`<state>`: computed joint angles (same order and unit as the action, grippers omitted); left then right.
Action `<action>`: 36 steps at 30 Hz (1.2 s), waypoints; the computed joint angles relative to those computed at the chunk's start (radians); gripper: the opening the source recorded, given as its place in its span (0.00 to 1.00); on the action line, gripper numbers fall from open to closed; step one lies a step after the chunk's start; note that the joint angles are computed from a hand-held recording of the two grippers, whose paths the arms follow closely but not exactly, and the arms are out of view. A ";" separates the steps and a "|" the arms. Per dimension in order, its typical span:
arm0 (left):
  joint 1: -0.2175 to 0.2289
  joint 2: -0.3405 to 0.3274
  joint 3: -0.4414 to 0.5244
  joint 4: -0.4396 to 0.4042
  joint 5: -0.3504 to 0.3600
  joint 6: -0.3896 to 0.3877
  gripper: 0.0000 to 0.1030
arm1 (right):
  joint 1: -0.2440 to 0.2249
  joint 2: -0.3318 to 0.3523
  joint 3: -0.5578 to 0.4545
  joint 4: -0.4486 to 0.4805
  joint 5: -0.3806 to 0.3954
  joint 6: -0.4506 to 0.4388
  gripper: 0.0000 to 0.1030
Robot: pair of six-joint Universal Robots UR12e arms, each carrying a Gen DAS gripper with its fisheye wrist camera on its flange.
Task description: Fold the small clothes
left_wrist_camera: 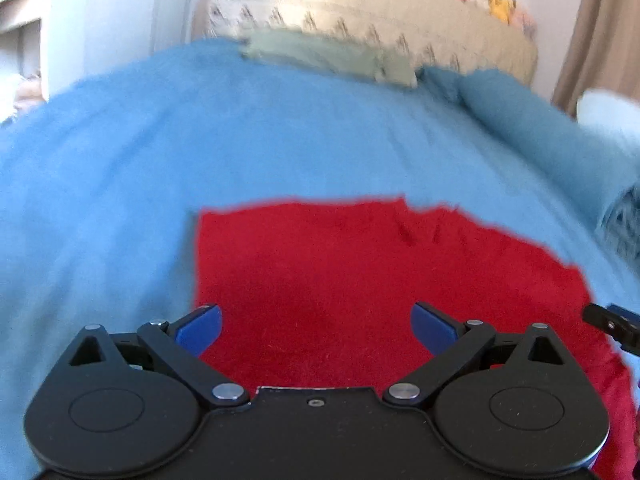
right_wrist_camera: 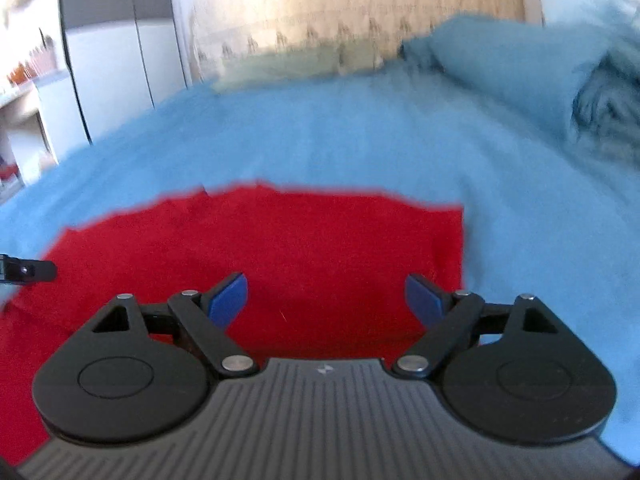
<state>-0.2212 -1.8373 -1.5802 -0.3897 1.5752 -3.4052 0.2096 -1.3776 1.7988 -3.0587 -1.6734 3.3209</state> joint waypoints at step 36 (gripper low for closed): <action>-0.045 0.520 -0.478 -0.228 0.016 -0.024 0.56 | 0.155 -0.599 0.395 0.493 -0.187 0.257 0.85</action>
<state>-0.2665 -1.3173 -2.0578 -0.6172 1.5909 -3.4292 0.3642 -1.9770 2.1940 -2.5654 -1.8608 3.5779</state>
